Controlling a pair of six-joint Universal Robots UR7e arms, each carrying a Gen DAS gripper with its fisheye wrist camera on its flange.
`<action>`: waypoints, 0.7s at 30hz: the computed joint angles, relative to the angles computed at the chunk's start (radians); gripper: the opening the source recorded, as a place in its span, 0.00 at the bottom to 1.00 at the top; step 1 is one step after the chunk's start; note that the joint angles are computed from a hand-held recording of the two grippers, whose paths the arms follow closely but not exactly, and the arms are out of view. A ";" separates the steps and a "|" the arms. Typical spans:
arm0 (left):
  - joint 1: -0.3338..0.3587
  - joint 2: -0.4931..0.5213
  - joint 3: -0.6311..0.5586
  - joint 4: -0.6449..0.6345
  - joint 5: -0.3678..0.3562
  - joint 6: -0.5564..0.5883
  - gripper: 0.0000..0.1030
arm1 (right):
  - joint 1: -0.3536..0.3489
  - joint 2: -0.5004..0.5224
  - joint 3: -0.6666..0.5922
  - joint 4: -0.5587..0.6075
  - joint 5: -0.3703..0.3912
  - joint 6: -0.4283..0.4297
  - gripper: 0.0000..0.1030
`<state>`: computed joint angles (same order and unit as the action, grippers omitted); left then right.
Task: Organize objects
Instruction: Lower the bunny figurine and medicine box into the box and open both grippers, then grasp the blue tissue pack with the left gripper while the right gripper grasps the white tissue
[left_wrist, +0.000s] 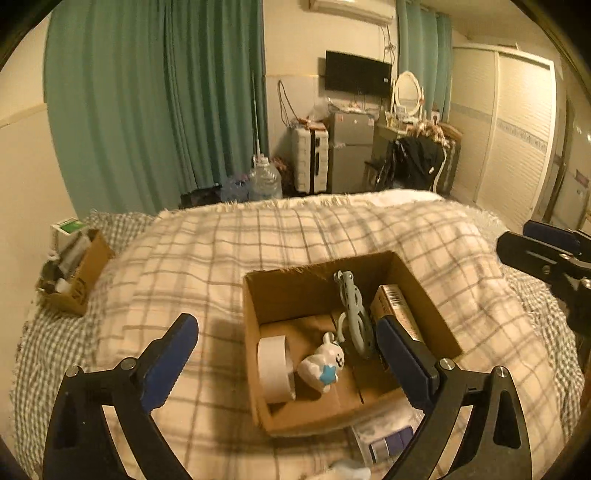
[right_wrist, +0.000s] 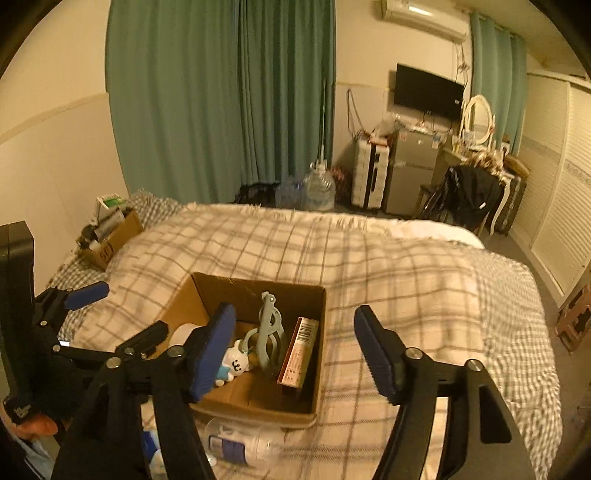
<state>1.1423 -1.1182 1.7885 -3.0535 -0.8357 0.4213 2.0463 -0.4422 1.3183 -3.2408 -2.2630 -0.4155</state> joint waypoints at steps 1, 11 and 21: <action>-0.012 -0.028 0.029 -0.011 0.001 -0.006 0.97 | 0.013 -0.018 0.029 -0.021 0.000 -0.007 0.67; -0.118 -0.223 0.233 -0.071 0.086 -0.035 1.00 | 0.125 -0.120 0.244 -0.241 -0.052 -0.081 0.93; -0.102 -0.244 0.372 -0.106 0.162 -0.163 1.00 | 0.102 -0.070 0.349 -0.371 -0.100 -0.061 1.00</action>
<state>1.0402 -1.3622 2.1607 -3.1598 -0.6739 0.2580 2.1481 -0.5121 1.6674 -3.6113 -2.3634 -0.4766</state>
